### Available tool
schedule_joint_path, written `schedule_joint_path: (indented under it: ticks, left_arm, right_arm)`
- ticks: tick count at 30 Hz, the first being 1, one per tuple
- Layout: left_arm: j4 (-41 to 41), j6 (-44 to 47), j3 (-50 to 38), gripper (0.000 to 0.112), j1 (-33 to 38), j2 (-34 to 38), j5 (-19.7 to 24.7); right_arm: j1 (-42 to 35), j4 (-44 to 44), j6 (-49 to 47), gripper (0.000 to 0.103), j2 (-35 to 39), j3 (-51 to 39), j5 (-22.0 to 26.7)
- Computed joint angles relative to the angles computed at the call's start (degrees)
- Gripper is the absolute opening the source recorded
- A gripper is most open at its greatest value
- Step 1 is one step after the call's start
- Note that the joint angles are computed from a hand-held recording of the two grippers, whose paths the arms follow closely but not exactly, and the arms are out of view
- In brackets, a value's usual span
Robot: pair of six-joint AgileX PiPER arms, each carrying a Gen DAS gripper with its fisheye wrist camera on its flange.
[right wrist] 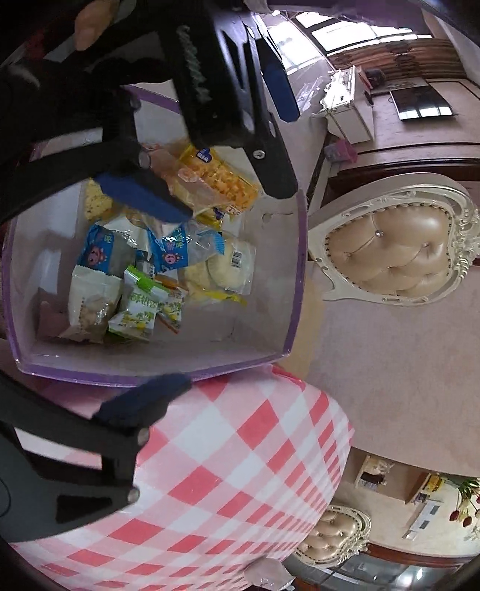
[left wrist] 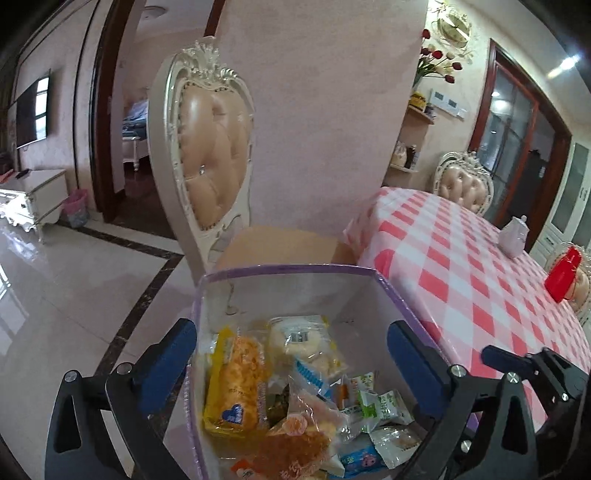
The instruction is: Organize snacks
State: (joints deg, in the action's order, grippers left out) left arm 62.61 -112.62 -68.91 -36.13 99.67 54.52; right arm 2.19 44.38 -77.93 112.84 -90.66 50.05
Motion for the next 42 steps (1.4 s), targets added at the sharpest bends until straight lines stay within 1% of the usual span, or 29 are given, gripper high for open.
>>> schedule_joint_path:
  ticks: [1,3,7,8,9,11,13,17,27,36,42]
  left_arm:
    - [0.3,-0.4,0.4,0.103,-0.1,-0.4,-0.1]
    - [0.3,-1.9,1.3,0.103,-0.8,-1.1,0.3]
    - [-2.9,-2.6,0.4,0.103,-1.3,-0.4,3.3]
    - [-3.8,-1.1,-0.2,0.103,-1.0,0.0,3.3]
    - [-4.3,-0.1,-0.2,0.103,-0.7,0.0,2.3]
    - [-5.0,0.6,0.6,0.103,0.1,-0.4,-0.4]
    - [-6.0,1.9,0.4,0.103,0.4,-0.2,-1.5]
    - [-8.5,4.5,-0.5,0.103,1.1,0.6,-2.6]
    - [-15.3,12.6,-4.8,0.103,2.5,4.3,-2.1]
    - [-16.7,13.9,-5.1,0.103,3.1,4.8,-2.3]
    - [-17.2,15.0,-6.0,0.103,3.2,5.4,-1.7]
  right_arm:
    - [0.0,0.1,0.0,0.092,-0.3,0.4,-0.1]
    - [-0.2,-1.0,1.8,0.092,0.2,-0.7,2.2]
    - [-0.2,-4.3,6.9,0.092,1.4,-2.9,5.9]
    - [-0.1,-5.3,8.2,0.092,1.6,-3.3,6.4]
    - [0.0,-6.3,9.3,0.092,1.7,-3.4,6.6]
    - [0.2,-7.7,10.7,0.092,1.8,-3.5,6.7]
    - [0.3,-8.6,11.6,0.092,1.8,-3.4,6.5]
    - [0.7,-10.3,12.5,0.092,1.2,-2.2,4.4]
    - [0.2,-12.0,14.6,0.092,2.6,-3.9,5.4]
    - [0.3,-13.3,16.1,0.092,3.6,-5.0,5.9]
    - [0.3,-13.6,16.4,0.092,3.7,-5.1,6.2]
